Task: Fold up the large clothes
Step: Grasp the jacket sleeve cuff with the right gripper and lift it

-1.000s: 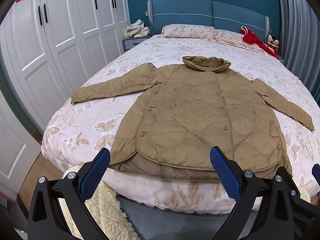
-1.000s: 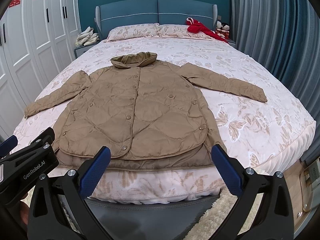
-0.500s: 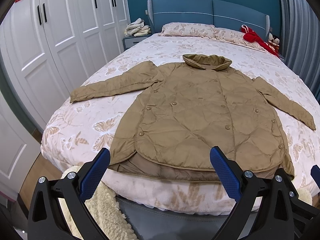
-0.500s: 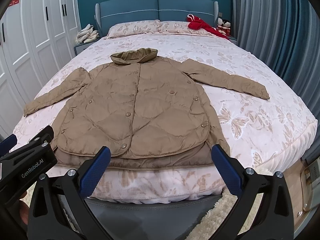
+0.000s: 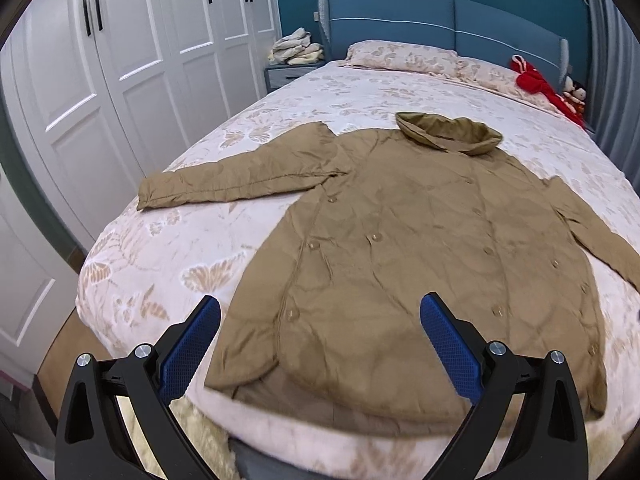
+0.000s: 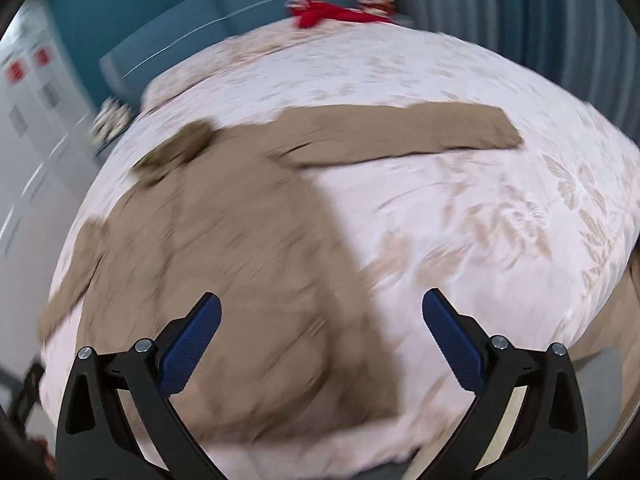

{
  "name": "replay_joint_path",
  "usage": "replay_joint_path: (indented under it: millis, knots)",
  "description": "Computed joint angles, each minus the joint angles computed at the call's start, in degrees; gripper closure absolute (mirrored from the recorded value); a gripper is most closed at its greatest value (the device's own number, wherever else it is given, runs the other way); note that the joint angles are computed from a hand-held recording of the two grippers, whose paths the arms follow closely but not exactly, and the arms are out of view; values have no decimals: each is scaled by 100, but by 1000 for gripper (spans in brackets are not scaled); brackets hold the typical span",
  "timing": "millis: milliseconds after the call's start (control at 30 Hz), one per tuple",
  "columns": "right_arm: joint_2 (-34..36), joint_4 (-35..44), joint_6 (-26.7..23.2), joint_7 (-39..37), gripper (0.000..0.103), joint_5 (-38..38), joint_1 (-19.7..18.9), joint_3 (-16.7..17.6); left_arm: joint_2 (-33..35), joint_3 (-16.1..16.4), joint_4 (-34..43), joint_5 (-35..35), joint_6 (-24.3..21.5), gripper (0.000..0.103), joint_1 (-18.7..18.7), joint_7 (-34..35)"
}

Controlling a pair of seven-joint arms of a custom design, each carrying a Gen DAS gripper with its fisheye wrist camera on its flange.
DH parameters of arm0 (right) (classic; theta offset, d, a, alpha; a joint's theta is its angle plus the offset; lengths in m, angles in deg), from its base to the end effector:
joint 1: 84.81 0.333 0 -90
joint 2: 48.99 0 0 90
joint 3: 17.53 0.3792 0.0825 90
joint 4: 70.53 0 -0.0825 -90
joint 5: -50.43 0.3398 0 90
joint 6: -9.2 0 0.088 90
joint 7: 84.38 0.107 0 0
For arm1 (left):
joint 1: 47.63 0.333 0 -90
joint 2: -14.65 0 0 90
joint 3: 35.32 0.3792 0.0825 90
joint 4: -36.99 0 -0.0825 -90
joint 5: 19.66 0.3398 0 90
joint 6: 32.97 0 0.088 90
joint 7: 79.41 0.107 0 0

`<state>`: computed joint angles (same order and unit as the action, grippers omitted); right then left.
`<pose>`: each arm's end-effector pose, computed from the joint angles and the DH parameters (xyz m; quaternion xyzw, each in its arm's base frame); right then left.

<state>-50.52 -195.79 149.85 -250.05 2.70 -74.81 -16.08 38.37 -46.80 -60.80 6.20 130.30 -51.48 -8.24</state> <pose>0.5057 0.1027 0.5174 -0.2489 0.9110 -0.2625 0.1980 0.6698 -0.1804 0.5203 -0.5606 0.7401 -0.2667 0.2586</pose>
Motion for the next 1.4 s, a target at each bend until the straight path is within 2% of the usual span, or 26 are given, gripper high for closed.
replay_joint_path:
  millis: [167, 300, 467, 567, 700, 733, 767, 800, 833, 867, 900, 1033, 1167, 1233, 1267, 1333, 1400]
  knots:
    - [-57, -456, 712, 333, 5, -149, -753, -584, 608, 160, 998, 98, -562, 5, -299, -148]
    - [101, -802, 1609, 1142, 5, -514, -1467, -995, 1132, 245, 1863, 73, -1165, 5, -511, -282]
    - [444, -778, 1767, 1550, 5, -722, -1991, -1254, 1794, 324, 2935, -13, -1890, 5, -740, -303]
    - [611, -737, 1871, 1678, 5, -764, -2170, -1351, 2232, 440, 3655, 36, -2304, 5, -944, -271]
    - [821, -527, 1828, 2033, 5, -1303, -2241, -1462, 2692, 516, 4409, 17, -2679, 5, -1116, -153]
    - [882, -441, 1813, 2117, 10, -1484, -2237, -1480, 2803, 529, 4591, -4, -2765, 5, -1150, -114]
    - [928, -373, 1810, 2191, 31, -1663, -2229, -1492, 2895, 547, 4744, -24, -2835, 5, -1180, -86]
    - [995, -275, 1699, 1923, 39, -1463, -2240, -1441, 3029, 564, 4967, -50, -2937, 5, -1219, -43]
    - [1076, -153, 1545, 1542, 54, -1181, -2253, -1387, 3130, 579, 5137, -78, -3022, 5, -1249, 3]
    - [1111, -99, 1586, 1522, 82, -1251, -2239, -1408, 3239, 598, 5325, -106, -3120, 5, -1285, 50]
    - [1133, -64, 1740, 1604, 93, -1421, -2227, -1446, 3302, 622, 5429, -126, -3174, 5, -1309, 79]
    - [1116, 384, 1721, 2008, 98, -2225, -1964, -1449, 3549, 721, 5840, -187, -3352, 5, -1390, 180]
    - [1288, 1381, 1871, 1529, 99, -2980, -1619, -1189, 3801, 789, 6314, -307, -3615, 5, -1415, 248]
    - [1535, 1930, 2214, 1180, 99, -3037, -1496, -1090, 3799, 817, 6316, -351, -3614, 5, -1397, 218]
    - [1779, 2329, 2550, 731, 99, -2813, -1469, -985, 3798, 828, 6320, -369, -3616, 5, -1381, 200]
    - [2125, 2798, 2921, -75, 99, -2217, -1462, -805, 3765, 835, 6266, -393, -3577, 5, -1340, 166]
    - [2650, 3394, 3165, -1434, 99, -1164, -1684, -197, 3764, 845, 6272, -409, -3569, 5, -1289, 138]
